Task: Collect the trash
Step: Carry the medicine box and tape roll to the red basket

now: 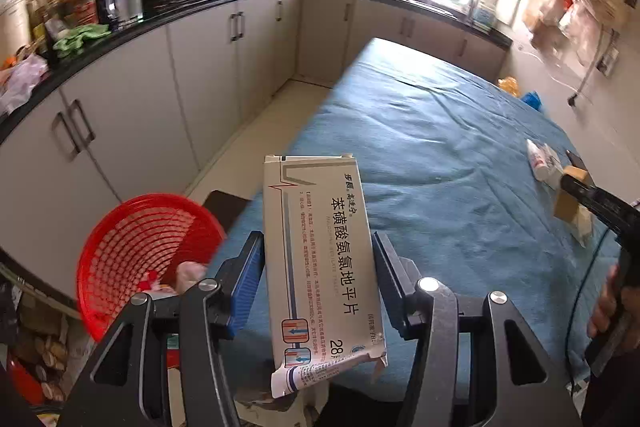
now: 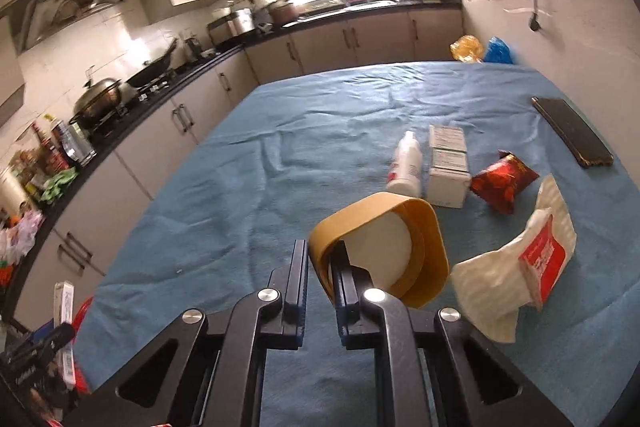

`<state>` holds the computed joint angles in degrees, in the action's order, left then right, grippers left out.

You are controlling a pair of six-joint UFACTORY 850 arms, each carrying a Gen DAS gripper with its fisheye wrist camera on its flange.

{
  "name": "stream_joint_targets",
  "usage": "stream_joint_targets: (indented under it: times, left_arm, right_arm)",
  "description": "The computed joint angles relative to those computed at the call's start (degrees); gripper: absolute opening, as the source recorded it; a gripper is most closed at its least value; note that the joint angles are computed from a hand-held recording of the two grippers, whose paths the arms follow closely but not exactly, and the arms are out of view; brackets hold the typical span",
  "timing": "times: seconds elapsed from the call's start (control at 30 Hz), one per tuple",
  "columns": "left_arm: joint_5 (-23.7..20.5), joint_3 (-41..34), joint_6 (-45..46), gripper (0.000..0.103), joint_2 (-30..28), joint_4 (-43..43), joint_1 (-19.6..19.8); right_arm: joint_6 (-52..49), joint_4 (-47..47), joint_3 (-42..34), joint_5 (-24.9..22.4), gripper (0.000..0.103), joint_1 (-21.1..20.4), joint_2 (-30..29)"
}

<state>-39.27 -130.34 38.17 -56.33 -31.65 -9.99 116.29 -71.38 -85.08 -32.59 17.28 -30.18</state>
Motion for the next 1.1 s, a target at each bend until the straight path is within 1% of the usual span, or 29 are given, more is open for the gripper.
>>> stream_joint_targets:
  times: [0.1,0.27,0.4,0.57,0.63,0.73,0.87,1.0,1.1]
  left_arm:
    - [0.52,0.29,-0.92,0.053,0.18,0.33,1.11]
    - [2.47,0.92,-4.16,0.053,0.59,3.32,2.42]
    - [3.35,0.57,-7.6,0.053,0.37,6.35,3.55]
    - [5.56,1.85,-11.63,0.053,0.91,11.2,4.5]
    - [5.91,2.03,-13.04,0.053,0.88,12.76,4.88]
    - [6.43,2.12,-15.18,0.053,0.66,15.22,5.31]
    - [7.16,1.98,-18.22,0.053,0.27,18.72,5.66]
    - [5.78,-0.56,-19.98,0.053,-1.52,20.02,6.09]
    - [4.32,-3.33,-21.1,0.053,-3.46,20.98,6.33]
  right_arm:
    - [-0.95,-1.04,-0.72,0.02,0.012,0.97,-0.04]
    - [-2.29,-2.5,-1.99,2.72,0.012,2.23,-0.21]
    - [-5.43,-1.95,-4.39,5.45,0.012,3.55,-1.64]
    - [-10.41,0.82,-8.16,9.53,0.013,4.44,-4.19]
    - [-13.89,3.19,-10.58,10.97,0.013,4.79,-5.7]
    - [-18.57,6.16,-13.91,11.85,0.013,5.3,-7.74]
    - [-27.4,12.99,-18.75,14.12,0.013,5.81,-10.79]
    - [-43.43,27.07,-26.67,15.41,0.013,6.32,-15.63]
    - [-55.26,37.3,-33.11,14.79,0.013,6.75,-19.52]
